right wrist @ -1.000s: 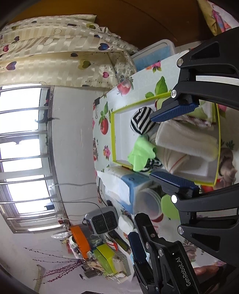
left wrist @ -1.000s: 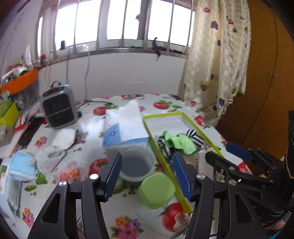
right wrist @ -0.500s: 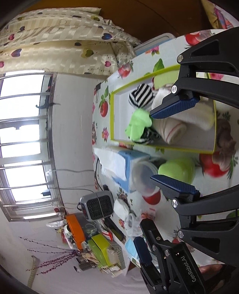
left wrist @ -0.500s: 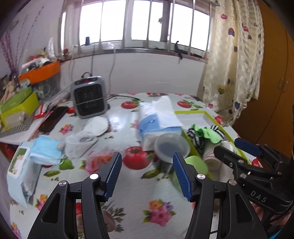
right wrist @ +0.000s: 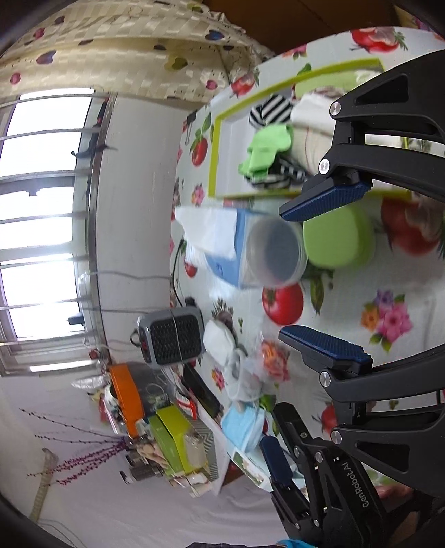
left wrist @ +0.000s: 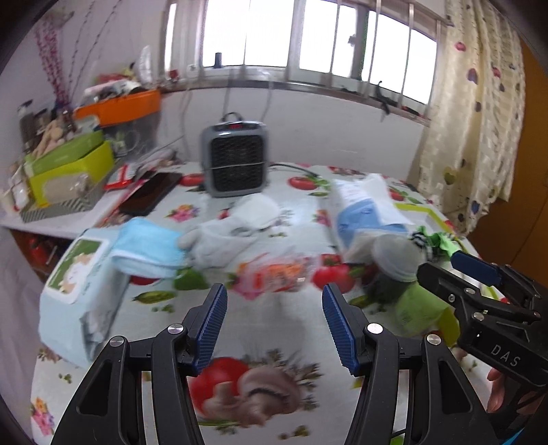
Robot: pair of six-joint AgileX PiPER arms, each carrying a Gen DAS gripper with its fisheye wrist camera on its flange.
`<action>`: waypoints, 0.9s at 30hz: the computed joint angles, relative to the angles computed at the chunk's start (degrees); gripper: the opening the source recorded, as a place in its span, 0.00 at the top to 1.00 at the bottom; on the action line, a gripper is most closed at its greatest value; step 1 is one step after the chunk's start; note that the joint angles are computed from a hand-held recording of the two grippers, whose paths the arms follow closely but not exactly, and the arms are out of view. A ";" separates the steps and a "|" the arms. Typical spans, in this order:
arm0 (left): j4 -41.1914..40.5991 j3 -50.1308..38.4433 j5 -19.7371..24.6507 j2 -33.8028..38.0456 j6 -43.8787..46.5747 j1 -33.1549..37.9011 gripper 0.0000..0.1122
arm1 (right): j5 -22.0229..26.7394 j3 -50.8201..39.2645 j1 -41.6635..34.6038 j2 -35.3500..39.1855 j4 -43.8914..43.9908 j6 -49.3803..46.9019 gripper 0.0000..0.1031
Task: Organize soft objects
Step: 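Lift both open tools up and away from the box, then move left tool toward the blue face mask while right tool approaches the orange snack bag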
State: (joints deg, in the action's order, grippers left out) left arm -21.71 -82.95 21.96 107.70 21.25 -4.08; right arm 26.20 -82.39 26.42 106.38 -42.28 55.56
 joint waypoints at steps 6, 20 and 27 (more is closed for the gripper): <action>-1.18 -1.44 0.75 2.04 0.81 4.69 0.49 | 1.34 -6.23 1.36 5.48 6.70 -7.06 0.38; -4.88 -5.69 2.59 6.16 4.12 9.25 0.49 | 9.06 -30.14 0.94 21.57 26.68 -29.94 0.26; -7.32 -7.31 3.98 8.07 6.94 10.55 0.49 | 15.95 -44.99 2.26 30.91 22.70 -30.13 0.25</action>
State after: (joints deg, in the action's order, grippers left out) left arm -29.04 -90.26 25.94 115.77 28.19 6.47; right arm 42.15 -127.39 28.68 137.29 -19.58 25.43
